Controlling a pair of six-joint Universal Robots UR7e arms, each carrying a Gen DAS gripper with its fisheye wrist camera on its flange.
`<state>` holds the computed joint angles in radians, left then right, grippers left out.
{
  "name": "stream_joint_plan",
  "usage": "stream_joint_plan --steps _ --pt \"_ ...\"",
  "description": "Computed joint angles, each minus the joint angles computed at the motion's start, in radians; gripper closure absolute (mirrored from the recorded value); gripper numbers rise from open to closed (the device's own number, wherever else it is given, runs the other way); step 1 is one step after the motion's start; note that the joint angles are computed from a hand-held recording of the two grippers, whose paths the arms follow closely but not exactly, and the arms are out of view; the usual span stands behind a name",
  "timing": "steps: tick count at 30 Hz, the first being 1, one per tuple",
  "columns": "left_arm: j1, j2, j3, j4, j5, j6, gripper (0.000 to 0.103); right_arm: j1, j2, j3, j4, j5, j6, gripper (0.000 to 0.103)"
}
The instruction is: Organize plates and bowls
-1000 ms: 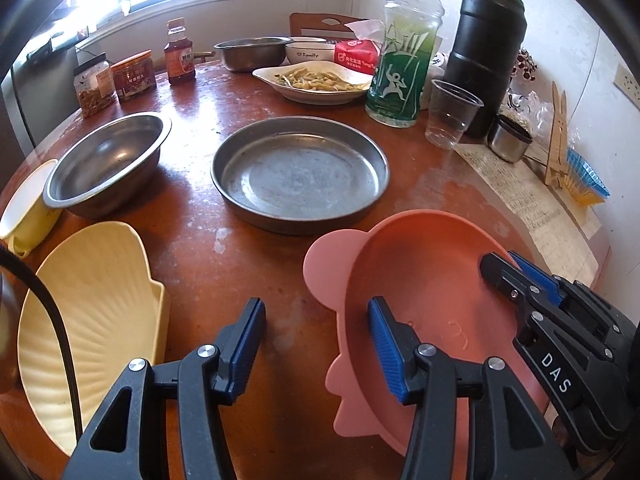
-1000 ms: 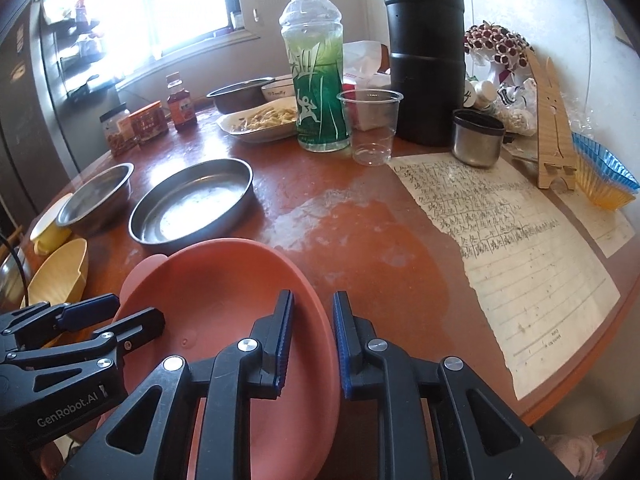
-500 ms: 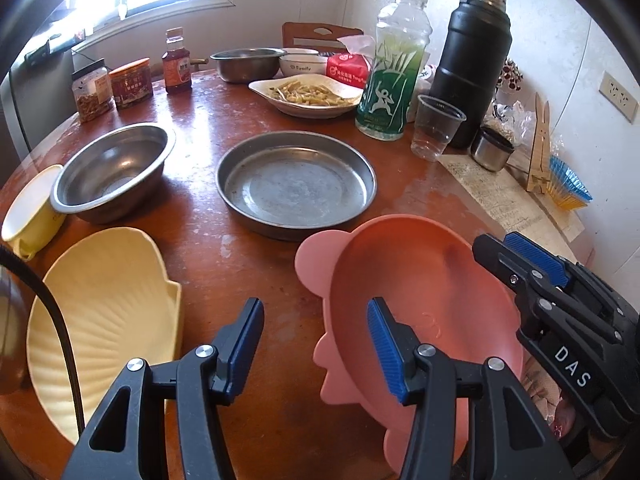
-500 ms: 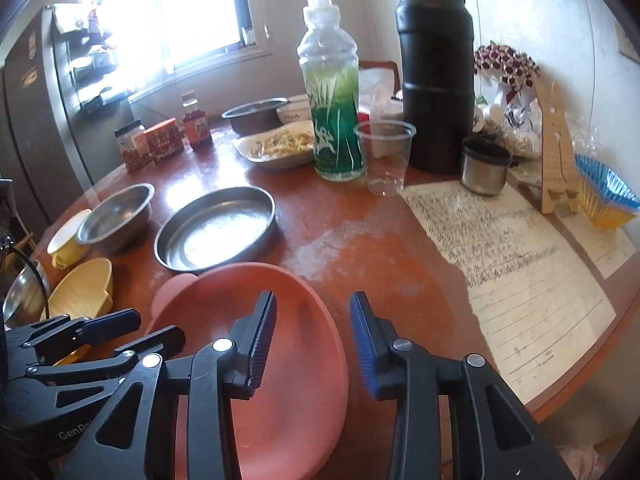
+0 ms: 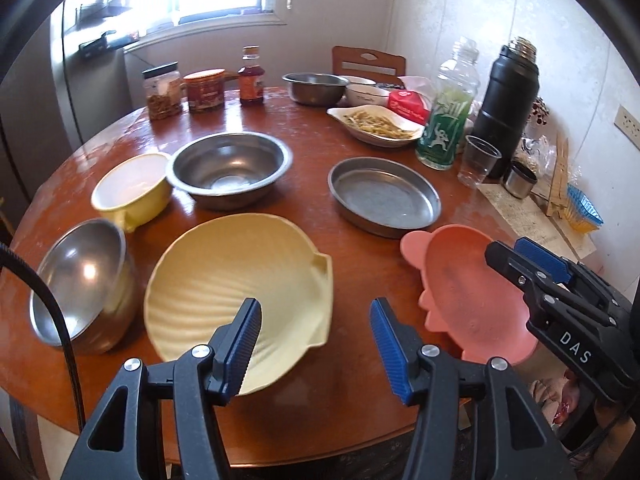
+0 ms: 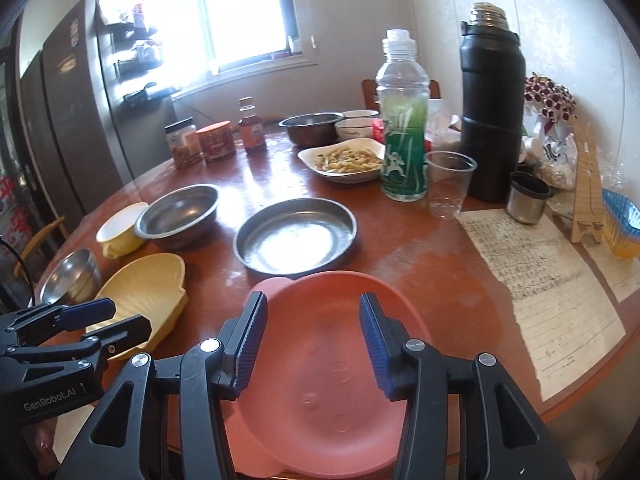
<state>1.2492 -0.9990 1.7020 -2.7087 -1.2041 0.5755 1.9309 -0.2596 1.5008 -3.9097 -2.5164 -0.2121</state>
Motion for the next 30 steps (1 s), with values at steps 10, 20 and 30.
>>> stream_joint_plan --steps 10,20,30 --pt "0.045 -0.044 -0.031 0.012 0.031 -0.024 0.046 0.027 0.029 -0.057 0.104 0.035 0.029 0.048" --pt "0.109 -0.028 -0.121 0.106 0.042 -0.092 0.046 0.011 0.053 -0.159 0.337 0.170 0.119 0.047" --pt "0.123 0.015 -0.163 0.167 0.034 -0.085 0.046 -0.011 0.114 -0.290 0.489 0.150 0.146 0.047"
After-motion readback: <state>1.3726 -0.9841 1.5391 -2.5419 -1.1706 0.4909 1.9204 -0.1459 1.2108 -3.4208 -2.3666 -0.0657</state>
